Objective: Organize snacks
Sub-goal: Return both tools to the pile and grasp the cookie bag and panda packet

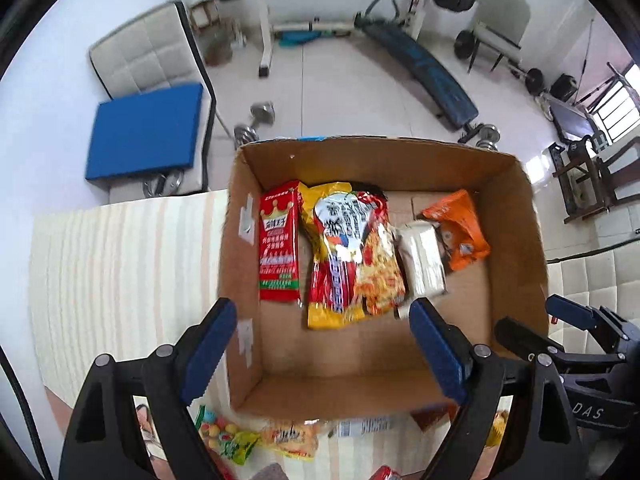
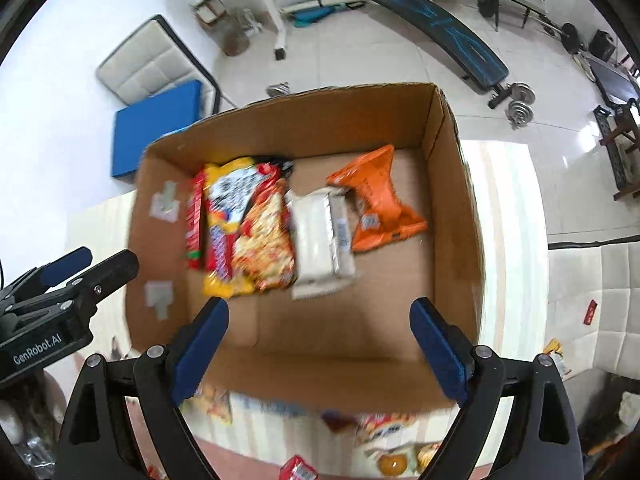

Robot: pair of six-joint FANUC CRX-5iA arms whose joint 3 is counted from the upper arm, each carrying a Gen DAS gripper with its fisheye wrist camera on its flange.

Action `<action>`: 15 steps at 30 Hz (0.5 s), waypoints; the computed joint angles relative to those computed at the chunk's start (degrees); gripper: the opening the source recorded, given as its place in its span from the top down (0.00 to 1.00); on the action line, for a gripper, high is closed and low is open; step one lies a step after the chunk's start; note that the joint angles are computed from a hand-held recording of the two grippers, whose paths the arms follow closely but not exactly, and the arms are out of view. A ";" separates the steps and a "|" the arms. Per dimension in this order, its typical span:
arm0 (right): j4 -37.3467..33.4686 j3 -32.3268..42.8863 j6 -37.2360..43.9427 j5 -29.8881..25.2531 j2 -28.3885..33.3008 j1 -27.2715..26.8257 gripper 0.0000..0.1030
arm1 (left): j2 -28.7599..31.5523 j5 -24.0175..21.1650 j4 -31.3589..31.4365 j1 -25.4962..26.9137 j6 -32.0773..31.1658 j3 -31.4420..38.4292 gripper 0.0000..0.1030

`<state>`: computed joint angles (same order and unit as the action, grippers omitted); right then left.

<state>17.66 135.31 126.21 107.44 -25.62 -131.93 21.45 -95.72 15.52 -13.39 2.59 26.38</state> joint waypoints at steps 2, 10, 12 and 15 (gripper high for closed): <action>1.09 -6.97 0.51 3.40 -4.03 1.24 0.09 | -0.88 -0.93 1.62 2.77 -2.51 -0.82 0.14; 2.27 -33.30 -1.48 13.77 -20.86 5.75 0.09 | -3.49 2.85 2.22 12.45 -11.34 -7.61 0.14; 1.01 -30.75 -4.50 10.42 -20.73 6.46 0.09 | -3.44 4.74 0.32 13.40 -12.71 -8.91 0.14; -0.71 -22.48 -9.29 3.00 -18.30 7.43 0.09 | -2.62 8.70 -4.30 13.37 -12.85 -10.61 0.14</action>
